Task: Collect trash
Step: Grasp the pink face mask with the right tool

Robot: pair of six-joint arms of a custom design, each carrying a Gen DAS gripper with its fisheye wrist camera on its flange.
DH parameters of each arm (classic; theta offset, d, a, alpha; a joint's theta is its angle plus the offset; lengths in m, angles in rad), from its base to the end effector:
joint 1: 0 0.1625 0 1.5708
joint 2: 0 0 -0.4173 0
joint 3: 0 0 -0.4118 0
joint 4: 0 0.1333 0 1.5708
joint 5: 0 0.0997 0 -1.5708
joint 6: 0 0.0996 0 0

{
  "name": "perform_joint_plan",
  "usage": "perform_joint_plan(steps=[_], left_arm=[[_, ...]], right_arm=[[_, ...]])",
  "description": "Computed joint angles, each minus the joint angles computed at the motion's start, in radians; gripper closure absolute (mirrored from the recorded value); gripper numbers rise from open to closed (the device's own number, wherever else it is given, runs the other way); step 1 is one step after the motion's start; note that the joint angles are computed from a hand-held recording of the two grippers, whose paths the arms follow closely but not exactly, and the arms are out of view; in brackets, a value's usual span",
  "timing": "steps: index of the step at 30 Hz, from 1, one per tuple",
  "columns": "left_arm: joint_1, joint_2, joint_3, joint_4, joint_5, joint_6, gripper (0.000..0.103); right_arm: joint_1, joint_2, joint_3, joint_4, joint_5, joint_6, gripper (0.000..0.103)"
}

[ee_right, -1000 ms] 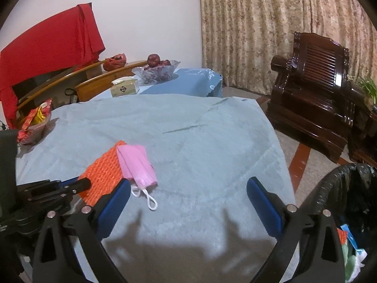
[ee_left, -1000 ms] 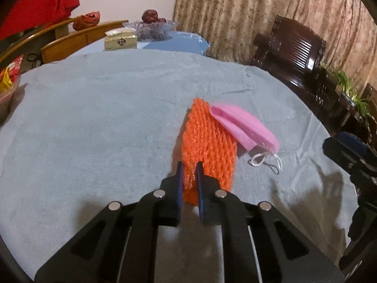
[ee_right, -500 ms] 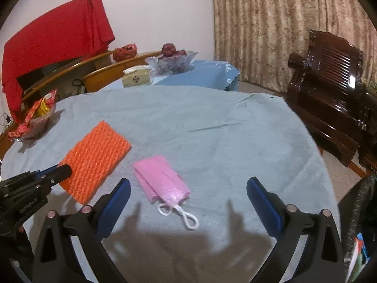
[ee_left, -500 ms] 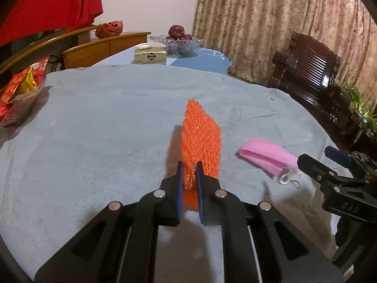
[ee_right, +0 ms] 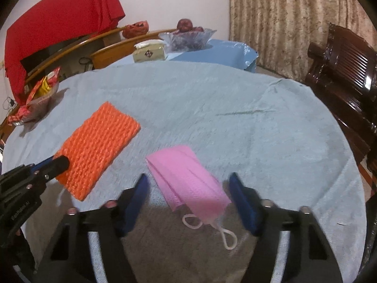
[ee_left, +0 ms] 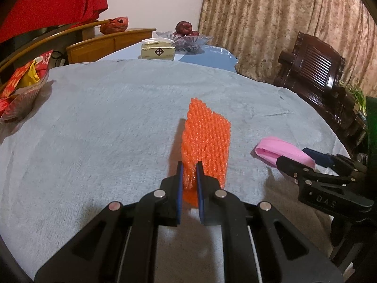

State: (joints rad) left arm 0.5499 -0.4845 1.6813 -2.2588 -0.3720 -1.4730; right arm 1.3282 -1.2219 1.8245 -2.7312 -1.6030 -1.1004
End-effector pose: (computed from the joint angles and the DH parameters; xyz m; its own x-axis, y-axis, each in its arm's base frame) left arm -0.3841 -0.5006 -0.1067 -0.7218 -0.4008 -0.5642 0.2687 0.5890 -0.7621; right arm -0.0225 -0.6323 0.2896 -0.6196 -0.6178 0.4842 -0.7688 0.6020 -0.2156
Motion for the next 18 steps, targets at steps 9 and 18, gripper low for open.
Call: perform_joint_plan(steps=[9, 18], left_arm=[[-0.005, 0.002, -0.007, 0.008, -0.001, -0.003, 0.094], [-0.028, 0.025, -0.052, 0.013, 0.016, 0.022, 0.094]], right_arm=[[-0.012, -0.023, -0.005, 0.085, 0.028, -0.026, 0.088], [-0.036, -0.093, -0.009, 0.145, 0.104, 0.003, 0.088]])
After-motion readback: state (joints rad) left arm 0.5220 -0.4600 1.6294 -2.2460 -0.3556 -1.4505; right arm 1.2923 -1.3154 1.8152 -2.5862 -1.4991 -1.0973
